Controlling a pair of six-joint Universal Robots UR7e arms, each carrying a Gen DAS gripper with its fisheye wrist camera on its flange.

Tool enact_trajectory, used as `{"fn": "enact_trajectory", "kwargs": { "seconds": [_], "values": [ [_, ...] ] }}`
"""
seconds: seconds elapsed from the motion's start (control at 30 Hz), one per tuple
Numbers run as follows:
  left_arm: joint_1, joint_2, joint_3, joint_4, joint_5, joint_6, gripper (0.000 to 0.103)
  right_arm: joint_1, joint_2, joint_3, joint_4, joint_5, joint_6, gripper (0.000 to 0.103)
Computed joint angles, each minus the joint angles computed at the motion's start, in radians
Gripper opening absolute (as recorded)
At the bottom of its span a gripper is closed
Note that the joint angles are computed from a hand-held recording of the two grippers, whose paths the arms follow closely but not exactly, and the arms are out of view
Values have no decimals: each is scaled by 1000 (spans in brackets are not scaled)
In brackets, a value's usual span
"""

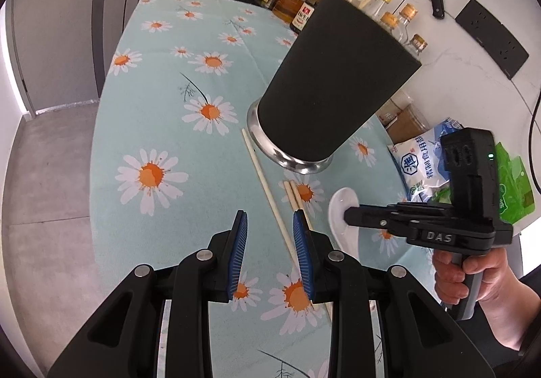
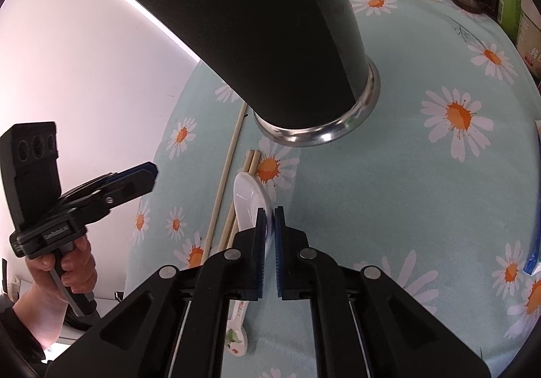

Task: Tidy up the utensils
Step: 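Grasp the white spoon with the right tool while the left tool grasps a chopstick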

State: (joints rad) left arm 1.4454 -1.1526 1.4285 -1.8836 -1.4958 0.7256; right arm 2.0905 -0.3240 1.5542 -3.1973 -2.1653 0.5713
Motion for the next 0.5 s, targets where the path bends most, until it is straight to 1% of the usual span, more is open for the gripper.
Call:
{"fn": "enact_trajectory", "kwargs": {
  "seconds": [0.17, 0.2, 0.3, 0.5],
  "values": [
    [-18, 11, 15, -2, 52, -50, 27, 17, -34, 53, -64, 6, -30, 6],
    [-26, 13, 24, -15, 74, -64, 27, 21, -39, 59, -75, 3, -34, 6],
    [-38, 26, 22, -3, 106, -100, 27, 33, -64, 97, -115, -1, -37, 6],
    [-85, 32, 66, -50, 218, -145, 27, 57, -105, 154, -168, -9, -57, 6]
  ]
}}
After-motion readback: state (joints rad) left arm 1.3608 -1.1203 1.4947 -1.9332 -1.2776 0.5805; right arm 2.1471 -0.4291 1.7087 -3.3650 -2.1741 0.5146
